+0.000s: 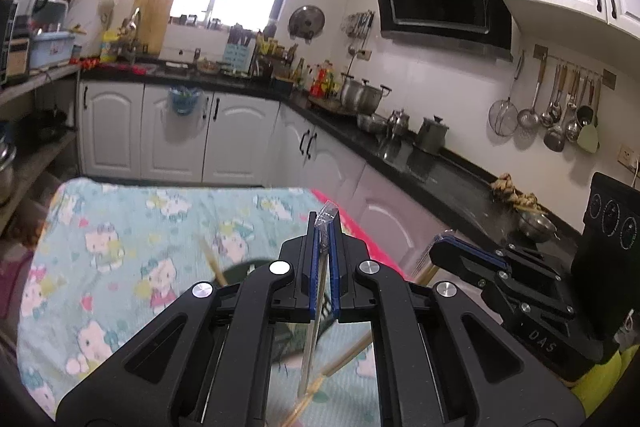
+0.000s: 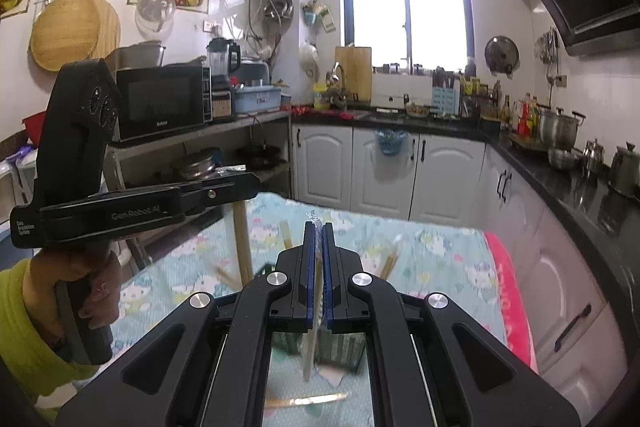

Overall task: Organize utensils
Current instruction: 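Lift the held chopsticks with both tools and carry them above the green caddy, then lower the chopsticks into the caddy and open both grippers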

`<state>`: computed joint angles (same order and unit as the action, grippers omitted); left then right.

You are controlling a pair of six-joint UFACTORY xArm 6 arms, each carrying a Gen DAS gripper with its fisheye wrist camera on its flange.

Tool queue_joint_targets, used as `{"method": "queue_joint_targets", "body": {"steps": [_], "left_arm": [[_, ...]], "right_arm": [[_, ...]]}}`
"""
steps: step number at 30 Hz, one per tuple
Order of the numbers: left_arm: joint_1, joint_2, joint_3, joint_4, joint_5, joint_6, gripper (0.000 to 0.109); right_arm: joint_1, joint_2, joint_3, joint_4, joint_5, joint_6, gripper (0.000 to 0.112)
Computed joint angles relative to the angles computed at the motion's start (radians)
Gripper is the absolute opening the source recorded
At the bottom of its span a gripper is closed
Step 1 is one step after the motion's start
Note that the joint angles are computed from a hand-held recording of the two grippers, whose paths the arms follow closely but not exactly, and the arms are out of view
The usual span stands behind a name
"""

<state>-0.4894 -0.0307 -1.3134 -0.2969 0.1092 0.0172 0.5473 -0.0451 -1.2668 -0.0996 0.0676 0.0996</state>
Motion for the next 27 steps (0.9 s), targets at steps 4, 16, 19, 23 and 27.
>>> {"method": "queue_joint_targets", "body": {"steps": [4,16,19,23,27], "left_arm": [[0.012,0.033,-0.06,0.076,-0.011,-0.058,0.002],[0.074,0.164,-0.255,0.419,-0.003,-0.345,0.002],[0.088,0.196,-0.286,0.498,0.006,-0.413,0.002],[0.094,0.222,-0.291,0.531,0.021,-0.45,0.002],[0.1,0.238,-0.265,0.552,0.022,-0.481,0.002]], "right_arm": [[-0.008,0.04,-0.071,-0.001,0.001,-0.003,0.004],[-0.044,0.181,-0.285,-0.008,0.009,0.02,0.004],[-0.053,0.216,-0.325,-0.031,0.024,0.05,0.004],[-0.059,0.254,-0.352,-0.048,0.041,0.08,0.004],[-0.064,0.283,-0.353,-0.129,0.047,0.163,0.004]]}}
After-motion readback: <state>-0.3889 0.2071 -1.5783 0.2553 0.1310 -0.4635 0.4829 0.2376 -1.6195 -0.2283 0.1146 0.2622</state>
